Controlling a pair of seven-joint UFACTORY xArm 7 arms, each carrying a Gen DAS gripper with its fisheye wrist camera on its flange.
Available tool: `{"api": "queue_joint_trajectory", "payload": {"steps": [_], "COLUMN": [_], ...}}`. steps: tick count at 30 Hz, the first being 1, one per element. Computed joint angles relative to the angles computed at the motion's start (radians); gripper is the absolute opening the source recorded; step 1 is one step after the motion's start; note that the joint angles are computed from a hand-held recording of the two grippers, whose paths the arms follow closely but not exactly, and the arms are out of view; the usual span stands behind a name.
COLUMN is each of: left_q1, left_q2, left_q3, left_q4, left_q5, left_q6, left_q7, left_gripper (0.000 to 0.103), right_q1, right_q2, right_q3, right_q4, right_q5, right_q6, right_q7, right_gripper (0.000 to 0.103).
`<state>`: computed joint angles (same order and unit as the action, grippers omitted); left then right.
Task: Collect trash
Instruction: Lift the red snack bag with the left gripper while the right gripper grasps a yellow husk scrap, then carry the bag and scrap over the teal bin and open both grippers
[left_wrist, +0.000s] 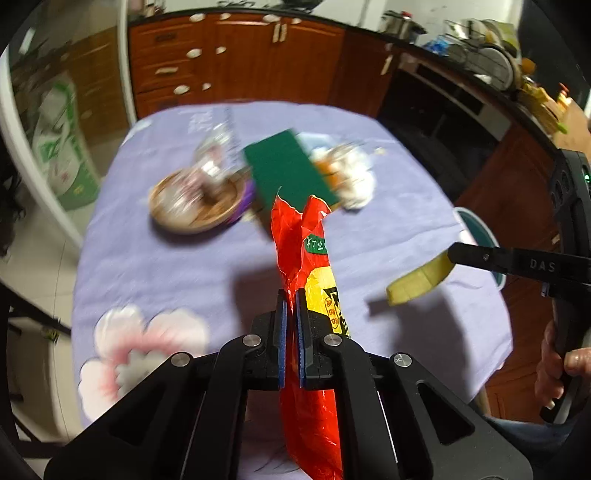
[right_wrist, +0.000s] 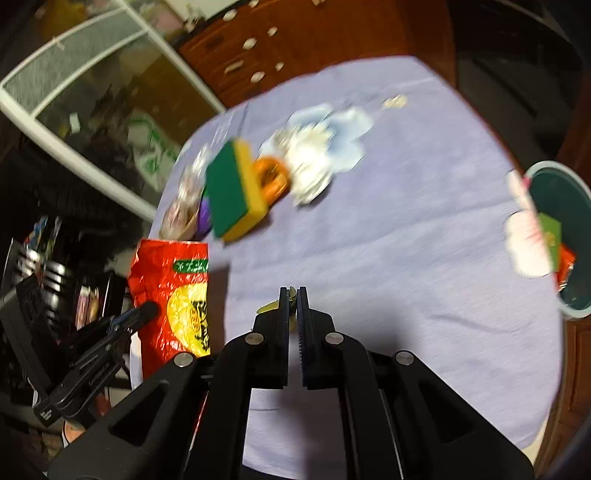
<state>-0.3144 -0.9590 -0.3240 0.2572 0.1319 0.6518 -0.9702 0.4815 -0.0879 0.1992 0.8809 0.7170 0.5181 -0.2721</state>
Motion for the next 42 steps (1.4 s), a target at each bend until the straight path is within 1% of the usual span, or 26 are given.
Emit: {"api": "queue_joint_trajectory", "payload": {"steps": [3, 9, 14, 18, 23, 25, 26, 30, 36, 40, 42], "left_q1": [0.034, 0.085, 0.115, 0.101, 0.043, 0.013, -0.006, -0.078, -0.173, -0.219, -0.245], "left_q2": [0.114, 0.326, 0.542, 0.722, 0.925, 0.994, 1.044, 1.186, 1.381, 1.498, 1.578], "left_q3": [-0.019, -0.061, -0.099, -0.109, -0.098, -0.082, -0.074, -0.035, 0.019, 0.058, 0.077], "left_q4": [0.079, 0.248, 0.431, 0.599, 0.809, 0.882, 0.940, 1.101, 1.325, 1.465, 1.568], "left_q5": [0.027, 0.095, 0.196, 0.297, 0.400, 0.425, 0.438, 0.453, 0.405, 0.349, 0.318], "left_q6": [-0.064, -0.129, -0.143, -0.124, -0.075, -0.062, -0.051, -0.022, 0.011, 0.031, 0.056], "left_q7": [0.010, 0.022, 0.011, -0.015, -0.022, -0.014, -0.009, 0.021, 0.101, 0.153, 0.186], "left_gripper": [0.005, 0.005, 0.005, 0.005, 0.005, 0.005, 0.005, 0.005, 0.005, 0.005, 0.005], "right_q1": [-0.023, -0.072, -0.129, -0.183, -0.265, -0.296, -0.314, -0.376, -0.449, -0.484, -0.498], "right_q2": [-0.021, -0.063, -0.074, -0.065, -0.051, -0.042, -0.038, -0.021, 0.023, 0.049, 0.057], "right_q3": [-0.026, -0.083, -0.143, -0.180, -0.218, -0.227, -0.233, -0.249, -0.256, -0.251, -0.249], "right_q4": [-0.002, -0.013, -0.015, -0.004, 0.014, 0.023, 0.028, 0.040, 0.064, 0.080, 0.084], "right_q5": [0.009, 0.058, 0.121, 0.168, 0.217, 0.226, 0.229, 0.232, 0.202, 0.179, 0.166], "right_q6": [-0.007, -0.022, -0.016, 0.003, 0.030, 0.036, 0.038, 0.037, 0.053, 0.055, 0.054], "right_q7": [-0.019, -0.075, -0.142, -0.200, -0.256, -0.270, -0.276, -0.290, -0.277, -0.259, -0.252], "right_gripper": [0.004, 0.004, 0.004, 0.004, 0.004, 0.004, 0.004, 0.004, 0.004, 0.004, 0.004]}}
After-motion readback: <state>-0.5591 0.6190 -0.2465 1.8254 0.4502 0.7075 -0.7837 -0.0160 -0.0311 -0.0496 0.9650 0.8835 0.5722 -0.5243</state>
